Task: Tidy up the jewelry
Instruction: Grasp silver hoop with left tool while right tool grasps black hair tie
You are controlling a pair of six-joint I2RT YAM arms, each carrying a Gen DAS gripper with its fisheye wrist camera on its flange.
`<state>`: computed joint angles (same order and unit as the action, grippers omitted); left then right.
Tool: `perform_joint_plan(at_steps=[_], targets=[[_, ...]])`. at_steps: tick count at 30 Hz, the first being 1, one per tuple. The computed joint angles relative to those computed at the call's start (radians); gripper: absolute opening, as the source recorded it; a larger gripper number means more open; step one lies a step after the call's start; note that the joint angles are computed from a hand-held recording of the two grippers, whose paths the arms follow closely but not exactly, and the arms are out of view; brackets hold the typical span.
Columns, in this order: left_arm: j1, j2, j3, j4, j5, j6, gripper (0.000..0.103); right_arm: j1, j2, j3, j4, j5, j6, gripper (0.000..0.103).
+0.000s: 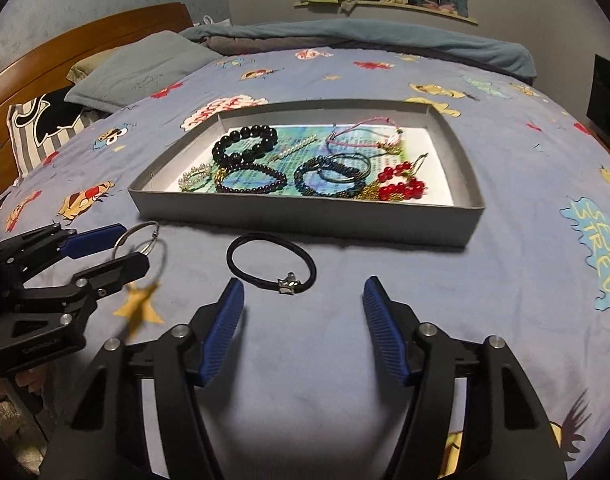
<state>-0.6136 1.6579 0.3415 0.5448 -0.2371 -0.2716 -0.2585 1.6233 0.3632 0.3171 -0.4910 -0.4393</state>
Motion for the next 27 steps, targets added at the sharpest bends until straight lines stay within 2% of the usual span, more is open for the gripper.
perform_joint_plan(at_steps=[2, 7, 9, 11, 19, 27], targets=[[0.007, 0.001, -0.005, 0.009, 0.006, 0.004, 0.049, 0.023, 0.016, 0.001, 0.022, 0.020, 0.009, 0.048], [0.018, 0.004, -0.014, 0.021, 0.025, 0.007, 0.049, 0.074, 0.056, 0.004, 0.071, 0.077, 0.028, 0.036], [0.023, 0.006, -0.016, 0.025, 0.033, 0.011, 0.049, 0.079, 0.067, 0.007, 0.074, 0.073, 0.024, 0.028], [0.027, 0.011, -0.018, 0.032, 0.038, 0.013, 0.049, 0.081, 0.079, 0.012, 0.069, 0.059, 0.021, 0.012], [0.047, 0.000, -0.030, 0.042, 0.056, 0.017, 0.049, 0.053, 0.039, -0.001, 0.038, 0.000, 0.004, 0.012], [0.087, -0.117, -0.012, -0.056, 0.080, 0.049, 0.049, 0.003, -0.110, -0.013, -0.070, -0.089, -0.042, 0.012]])
